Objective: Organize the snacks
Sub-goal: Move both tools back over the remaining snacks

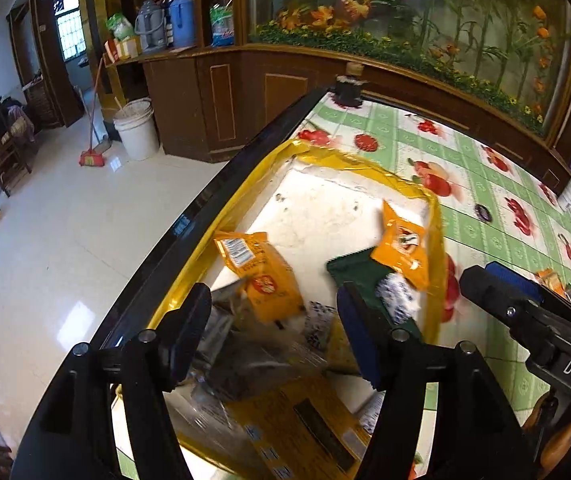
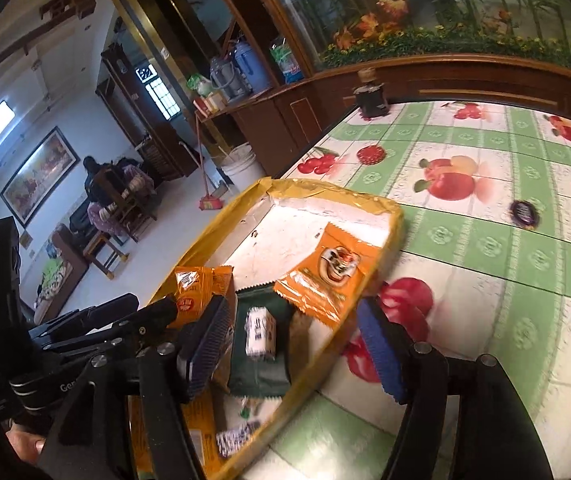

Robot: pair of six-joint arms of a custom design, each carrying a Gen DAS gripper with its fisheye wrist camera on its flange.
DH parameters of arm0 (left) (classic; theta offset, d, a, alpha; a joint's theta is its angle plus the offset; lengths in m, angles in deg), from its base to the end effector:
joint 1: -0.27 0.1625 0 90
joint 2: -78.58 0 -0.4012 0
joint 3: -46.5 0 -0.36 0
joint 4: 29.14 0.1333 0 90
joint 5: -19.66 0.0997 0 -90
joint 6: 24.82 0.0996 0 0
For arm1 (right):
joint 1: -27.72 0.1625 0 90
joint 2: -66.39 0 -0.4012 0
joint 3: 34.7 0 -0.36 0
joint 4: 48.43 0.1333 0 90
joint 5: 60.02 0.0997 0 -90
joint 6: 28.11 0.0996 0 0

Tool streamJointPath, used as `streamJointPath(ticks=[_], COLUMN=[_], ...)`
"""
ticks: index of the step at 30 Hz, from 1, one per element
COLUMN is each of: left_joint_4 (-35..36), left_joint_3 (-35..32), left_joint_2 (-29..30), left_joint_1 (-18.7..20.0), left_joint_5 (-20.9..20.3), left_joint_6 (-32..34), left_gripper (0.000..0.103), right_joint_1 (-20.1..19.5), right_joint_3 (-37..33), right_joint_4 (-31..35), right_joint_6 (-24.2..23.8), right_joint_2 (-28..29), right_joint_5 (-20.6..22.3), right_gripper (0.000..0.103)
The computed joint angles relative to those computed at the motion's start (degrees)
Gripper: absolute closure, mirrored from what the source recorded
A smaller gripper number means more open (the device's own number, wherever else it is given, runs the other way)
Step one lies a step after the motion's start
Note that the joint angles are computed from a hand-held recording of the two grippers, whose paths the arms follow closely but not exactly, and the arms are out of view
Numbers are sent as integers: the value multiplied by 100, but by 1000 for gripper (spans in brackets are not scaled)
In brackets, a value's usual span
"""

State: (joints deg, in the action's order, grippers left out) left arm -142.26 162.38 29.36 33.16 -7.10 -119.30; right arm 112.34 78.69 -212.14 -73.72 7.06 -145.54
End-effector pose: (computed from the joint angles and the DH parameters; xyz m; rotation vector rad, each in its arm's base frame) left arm -0.2539 -0.4288 0.0346 -0.1729 2.0286 -0.9863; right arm 0.0895 -0.5541 0.1561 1.0576 -2.8281 0.5228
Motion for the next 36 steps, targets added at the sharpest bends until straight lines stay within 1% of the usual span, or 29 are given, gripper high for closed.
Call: streamJointPath(ticks=[3,9,13,19,22,26,32,36], left_joint_4=[77,-176,-348,-470,-706,-1082,-1619,-1979], left_joint_3=[-161,-415,-514,-643,-692,-814,-1196,-1507], left_joint_2=[218,622,789,973,1073,1279,1701,1977], left_joint_1=[-152,-346,-409,-471,-470,-469,-419,-323], left_joint_5=[32,-4,-84,-192,-248,-347,-530,-770], left_joint_6=[87,519,701,868,1086,1455,2159,2657], left_gripper=[38,38,38,38,38,32,32,32], right_joint_1=[-197,-599,-861,-1264,-1478,-1782,-2254,-2507], right_joint_3=[276,673,895,1064,1148,1262,1203,1101], right_joint_4=[-49,-144,-142,-112,-135,-163,-155,-161], right_joint_6=[-44,-132,-241,-333,-397,-519,-581,-554], right_joint_2=[-384,-1022,-1404,-1814,-1994,-2257,-2546,-2655], right_joint_5=[133,196,240,293,309,315,353,400], right_gripper=[34,34,34,34,34,34,34,34])
